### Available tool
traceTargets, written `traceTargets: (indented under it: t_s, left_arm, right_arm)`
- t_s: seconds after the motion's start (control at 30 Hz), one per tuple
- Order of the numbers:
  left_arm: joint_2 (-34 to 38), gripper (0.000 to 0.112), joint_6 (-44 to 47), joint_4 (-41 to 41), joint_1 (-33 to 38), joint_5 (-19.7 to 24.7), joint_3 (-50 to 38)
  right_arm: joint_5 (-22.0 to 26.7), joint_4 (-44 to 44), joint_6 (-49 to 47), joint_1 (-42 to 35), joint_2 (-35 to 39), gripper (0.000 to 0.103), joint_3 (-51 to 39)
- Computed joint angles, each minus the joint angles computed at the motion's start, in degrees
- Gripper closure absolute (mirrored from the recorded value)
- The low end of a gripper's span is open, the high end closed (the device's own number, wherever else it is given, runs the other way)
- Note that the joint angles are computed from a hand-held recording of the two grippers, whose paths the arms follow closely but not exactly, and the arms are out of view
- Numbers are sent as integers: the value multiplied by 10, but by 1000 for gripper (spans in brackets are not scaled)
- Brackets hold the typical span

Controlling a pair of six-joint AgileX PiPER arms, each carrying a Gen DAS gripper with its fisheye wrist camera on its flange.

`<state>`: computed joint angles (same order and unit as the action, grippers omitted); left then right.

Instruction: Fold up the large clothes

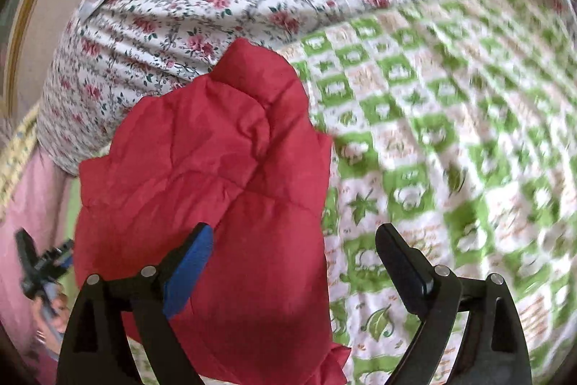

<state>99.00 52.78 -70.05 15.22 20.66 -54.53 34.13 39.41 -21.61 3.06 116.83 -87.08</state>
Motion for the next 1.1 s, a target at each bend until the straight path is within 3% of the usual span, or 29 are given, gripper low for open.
traceTargets:
  t_s: [0.23, 0.37, 0.47, 0.67, 0.73, 0.8, 0.83, 0.93, 1.0, 1.1]
  left_arm:
    - [51, 26, 69, -84, 49, 97, -11]
    - [78, 20, 77, -106, 66, 140, -20]
    - [108, 9, 74, -118, 74, 175, -35]
    - [161, 9, 86, -159, 78, 239, -55]
    - [156, 15, 100, -166, 70, 234, -52]
    - [150, 35, 114, -168, 65, 245, -52]
    - [143, 39, 110, -163, 60, 237, -52]
    - [113, 62, 107, -147, 49, 220, -43]
    - [80, 66, 106, -138, 44, 211, -28]
    - [32, 69, 123, -147, 53, 229, 8]
  right_arm:
    - [89, 101, -39, -22, 61, 9, -53]
    - [115, 131, -36, -26, 92, 4, -72]
    - [131, 168, -50, -31, 107, 2, -75]
    - [150, 205, -61, -29, 128, 1, -88]
    - [163, 214, -63, -27, 137, 5, -99]
    - [176, 225, -66, -27, 143, 20, -105]
    - [175, 226, -67, -26, 142, 24, -103]
    - [177, 248, -87, -30, 126, 48, -81]
    - [177, 267, -101, -32, 104, 60, -56]
    - [179, 292, -136, -37, 55, 64, -1]
